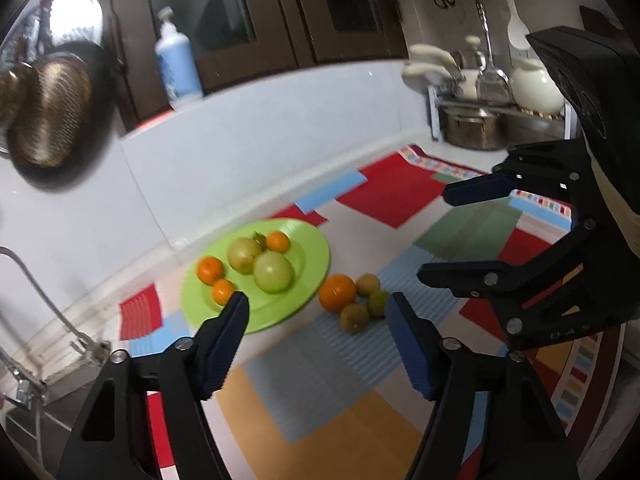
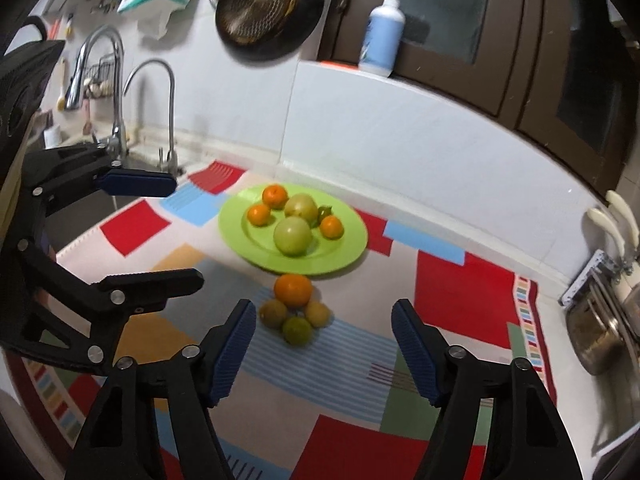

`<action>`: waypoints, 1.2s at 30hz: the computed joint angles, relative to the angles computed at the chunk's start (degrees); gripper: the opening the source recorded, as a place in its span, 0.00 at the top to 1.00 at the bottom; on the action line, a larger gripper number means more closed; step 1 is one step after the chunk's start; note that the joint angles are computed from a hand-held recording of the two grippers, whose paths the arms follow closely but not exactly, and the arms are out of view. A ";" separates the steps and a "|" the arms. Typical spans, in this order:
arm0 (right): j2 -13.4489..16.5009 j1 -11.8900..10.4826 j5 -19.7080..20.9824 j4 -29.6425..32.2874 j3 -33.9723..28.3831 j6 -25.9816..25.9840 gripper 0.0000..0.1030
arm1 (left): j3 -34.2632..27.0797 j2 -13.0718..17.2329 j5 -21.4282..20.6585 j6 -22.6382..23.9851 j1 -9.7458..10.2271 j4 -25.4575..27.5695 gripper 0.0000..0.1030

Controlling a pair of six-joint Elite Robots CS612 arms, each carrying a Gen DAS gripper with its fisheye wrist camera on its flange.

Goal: Organize fruits
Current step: 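Move both tools back toward the cluster of fruits beside the plate, then grasp a small brown fruit with the left tool while the right tool grasps a lime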

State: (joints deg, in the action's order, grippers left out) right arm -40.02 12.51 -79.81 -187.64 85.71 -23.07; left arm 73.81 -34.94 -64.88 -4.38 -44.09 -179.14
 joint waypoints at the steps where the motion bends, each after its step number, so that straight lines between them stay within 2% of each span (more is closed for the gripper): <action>1: 0.28 0.01 0.11 1.16 -0.51 -0.28 0.37 | -0.50 0.30 -1.19 0.06 0.31 0.87 0.36; 6: 2.01 -0.04 1.26 7.95 -3.70 -0.47 0.45 | -3.27 2.03 -7.62 -0.46 1.78 5.11 0.43; 10: 3.35 -0.13 2.26 13.31 -6.13 -1.19 0.52 | -5.09 3.27 -10.32 -0.45 2.44 7.44 0.47; 17: 5.23 -0.26 3.65 19.40 -9.46 -2.26 0.57 | -7.92 5.12 -15.59 -2.18 3.68 10.66 0.52; 22: 6.19 -0.26 4.68 21.33 -11.14 -2.57 0.57 | -8.71 5.63 -17.36 -2.67 4.13 11.67 0.54; 25: 6.71 -0.27 5.30 22.86 -12.13 -2.68 0.64 | -9.28 5.94 -18.14 -3.26 4.37 12.28 0.54; 30: 7.25 -0.43 6.38 24.53 -13.05 -1.98 0.66 | -10.31 6.45 -19.49 -4.50 4.66 13.19 0.54; 31: 7.27 -0.50 6.67 24.71 -13.06 -1.78 0.71 | -10.64 6.60 -19.78 -4.85 4.72 13.54 0.54; 36: 6.93 -0.77 6.82 24.52 -12.43 -0.59 0.71 | -11.84 7.14 -20.14 -5.95 4.74 14.35 0.57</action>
